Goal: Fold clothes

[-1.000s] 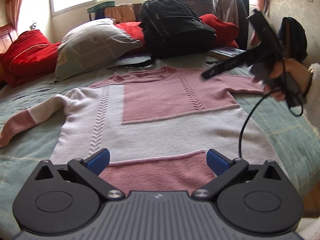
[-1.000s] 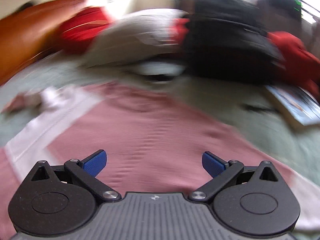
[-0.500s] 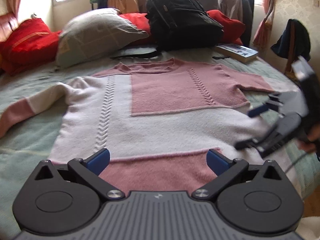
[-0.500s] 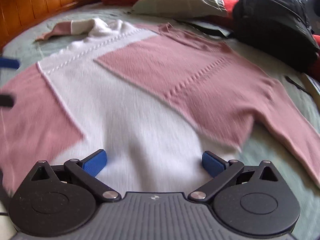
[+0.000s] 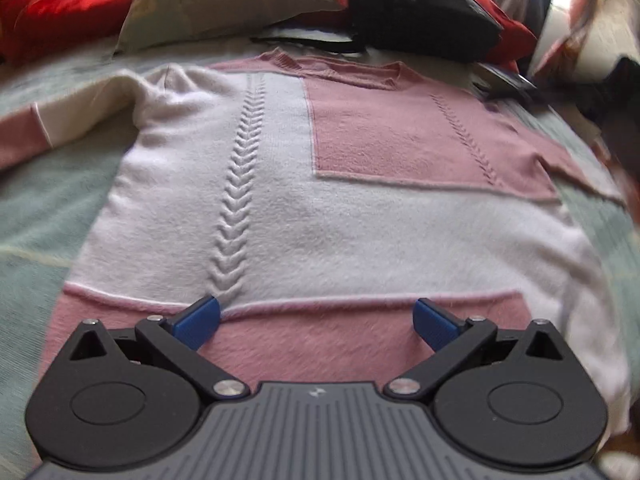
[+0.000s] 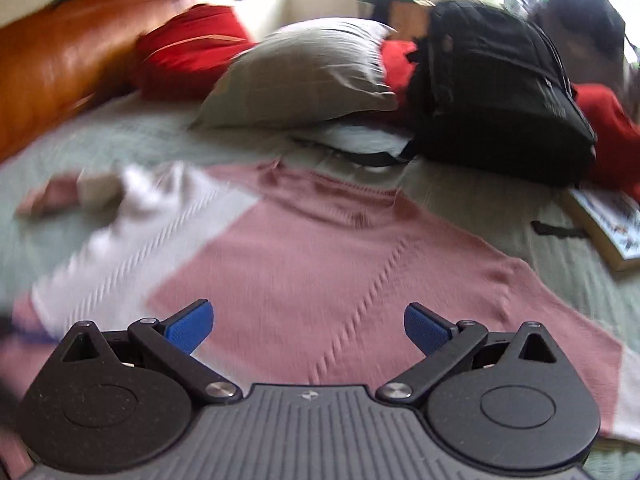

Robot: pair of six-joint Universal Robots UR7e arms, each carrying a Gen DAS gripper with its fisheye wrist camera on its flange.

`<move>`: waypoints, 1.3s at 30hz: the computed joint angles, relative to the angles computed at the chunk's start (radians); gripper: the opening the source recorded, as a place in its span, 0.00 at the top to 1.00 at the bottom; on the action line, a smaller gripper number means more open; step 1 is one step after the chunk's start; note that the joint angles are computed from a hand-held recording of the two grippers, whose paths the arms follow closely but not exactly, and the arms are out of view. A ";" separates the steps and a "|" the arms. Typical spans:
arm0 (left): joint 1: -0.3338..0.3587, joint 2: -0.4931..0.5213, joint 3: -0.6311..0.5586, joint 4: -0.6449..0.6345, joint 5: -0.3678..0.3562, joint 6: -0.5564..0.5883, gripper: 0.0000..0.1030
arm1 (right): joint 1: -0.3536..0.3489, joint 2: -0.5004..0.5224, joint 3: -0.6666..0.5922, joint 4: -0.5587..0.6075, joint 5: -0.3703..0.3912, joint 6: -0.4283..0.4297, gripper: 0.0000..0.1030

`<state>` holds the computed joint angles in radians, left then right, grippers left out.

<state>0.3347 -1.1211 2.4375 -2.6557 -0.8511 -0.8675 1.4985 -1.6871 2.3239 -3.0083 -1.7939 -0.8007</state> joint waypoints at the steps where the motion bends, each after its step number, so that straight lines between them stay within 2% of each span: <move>1: -0.003 -0.026 -0.005 0.037 0.006 -0.009 0.01 | 0.017 0.034 -0.021 -0.009 0.003 0.021 0.00; 4: 0.002 -0.113 -0.023 0.127 0.049 -0.009 0.01 | 0.058 0.137 -0.084 -0.034 0.011 0.082 0.00; 7: 0.039 -0.171 -0.054 0.150 0.089 0.028 0.01 | 0.085 0.250 -0.140 -0.073 0.010 0.143 0.00; 10: 0.100 -0.181 -0.086 0.134 0.120 0.078 0.01 | 0.081 0.348 -0.183 -0.073 0.021 0.213 0.00; 12: 0.146 -0.174 -0.106 0.128 0.147 0.108 0.01 | 0.060 0.395 -0.187 -0.074 0.048 0.222 0.00; 15: 0.218 -0.166 -0.113 0.115 0.177 0.130 0.01 | 0.018 0.448 -0.162 -0.123 0.093 0.175 0.00; 20: 0.328 -0.193 -0.081 0.048 0.207 0.141 0.01 | 0.013 0.496 -0.110 -0.282 0.086 -0.023 0.00; 23: 0.383 -0.226 -0.058 0.017 0.218 0.103 0.01 | 0.000 0.487 -0.107 -0.276 0.114 -0.013 0.00; 26: 0.419 -0.241 -0.010 -0.156 0.228 0.158 0.01 | -0.011 0.466 -0.108 -0.242 0.147 0.036 0.00; 29: 0.450 -0.253 0.013 -0.276 0.214 0.198 0.01 | -0.014 0.437 -0.110 -0.186 0.175 0.088 0.00; 33: 0.496 -0.249 0.036 -0.478 0.182 0.269 0.01 | -0.043 0.371 -0.107 -0.036 0.324 0.127 0.00; 35: 0.526 -0.242 0.047 -0.598 0.148 0.299 0.01 | -0.051 0.358 -0.104 0.001 0.368 0.130 0.00; 39: 0.582 -0.220 0.046 -0.766 0.078 0.339 0.01 | -0.044 0.370 -0.104 -0.010 0.343 0.133 0.00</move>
<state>0.9166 -1.3407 2.4830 -3.4220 -0.7730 -0.5283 1.4550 -1.3171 2.2202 -3.0181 -1.4509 -0.6675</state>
